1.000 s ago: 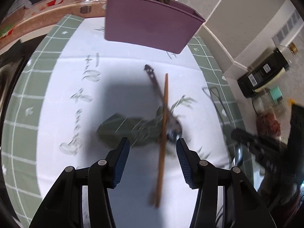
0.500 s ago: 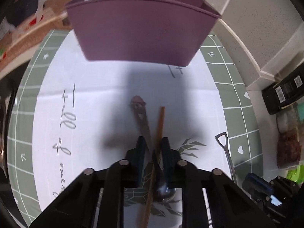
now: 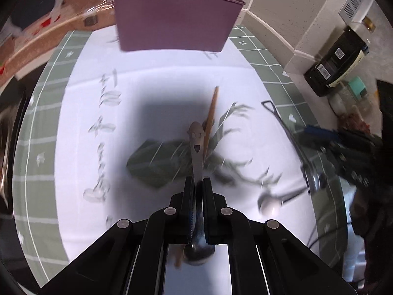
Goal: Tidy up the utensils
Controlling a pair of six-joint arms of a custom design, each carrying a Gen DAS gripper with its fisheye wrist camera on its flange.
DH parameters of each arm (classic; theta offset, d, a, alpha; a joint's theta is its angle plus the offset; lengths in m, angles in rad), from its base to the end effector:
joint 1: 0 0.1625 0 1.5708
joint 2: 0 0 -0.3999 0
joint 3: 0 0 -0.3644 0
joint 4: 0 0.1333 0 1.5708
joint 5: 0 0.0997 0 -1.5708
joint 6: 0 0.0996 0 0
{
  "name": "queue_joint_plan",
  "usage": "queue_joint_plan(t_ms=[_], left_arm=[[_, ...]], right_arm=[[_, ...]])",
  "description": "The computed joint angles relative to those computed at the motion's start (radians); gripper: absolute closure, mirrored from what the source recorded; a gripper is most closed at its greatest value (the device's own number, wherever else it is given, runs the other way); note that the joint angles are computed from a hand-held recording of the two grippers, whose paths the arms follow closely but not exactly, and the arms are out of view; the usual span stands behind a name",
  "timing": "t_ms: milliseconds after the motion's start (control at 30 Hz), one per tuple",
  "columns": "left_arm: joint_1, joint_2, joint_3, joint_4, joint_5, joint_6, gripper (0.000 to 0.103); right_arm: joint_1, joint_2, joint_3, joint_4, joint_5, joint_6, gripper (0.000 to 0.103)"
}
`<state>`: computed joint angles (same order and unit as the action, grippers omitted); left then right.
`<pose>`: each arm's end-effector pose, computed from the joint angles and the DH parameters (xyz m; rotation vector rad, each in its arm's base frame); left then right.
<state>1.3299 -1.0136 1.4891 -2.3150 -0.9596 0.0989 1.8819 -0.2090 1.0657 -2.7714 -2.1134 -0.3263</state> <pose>0.0291 -0.6798 0.2829 0.3206 2.5052 -0.3967 0.3083 -0.6913 -0.0766 0.6858 -2.4739 0.4399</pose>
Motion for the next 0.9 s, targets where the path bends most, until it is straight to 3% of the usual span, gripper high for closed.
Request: queue_joint_plan(t_ms=[133, 267, 333, 433, 800, 900], left_arm=[[0.007, -0.026, 0.026, -0.01, -0.006, -0.02, 0.097], [0.011, -0.027, 0.019, 0.004, -0.004, -0.04, 0.096], [0.01, -0.023, 0.013, 0.012, -0.002, -0.042, 0.095], [0.004, -0.014, 0.0, 0.027, 0.002, -0.038, 0.095], [-0.009, 0.033, -0.062, 0.099, 0.045, -0.042, 0.095], [0.0, 0.051, -0.11, 0.181, 0.021, -0.084, 0.095]], right_arm=[[0.014, 0.062, -0.095, 0.045, -0.055, -0.006, 0.081], [0.009, 0.081, -0.145, 0.135, -0.05, 0.05, 0.08], [0.01, 0.078, -0.131, 0.116, -0.047, 0.043, 0.08], [0.009, 0.061, -0.101, 0.117, -0.037, 0.05, 0.097], [-0.012, -0.058, 0.089, -0.027, 0.07, 0.074, 0.098], [-0.018, -0.078, 0.118, -0.062, 0.1, 0.084, 0.098]])
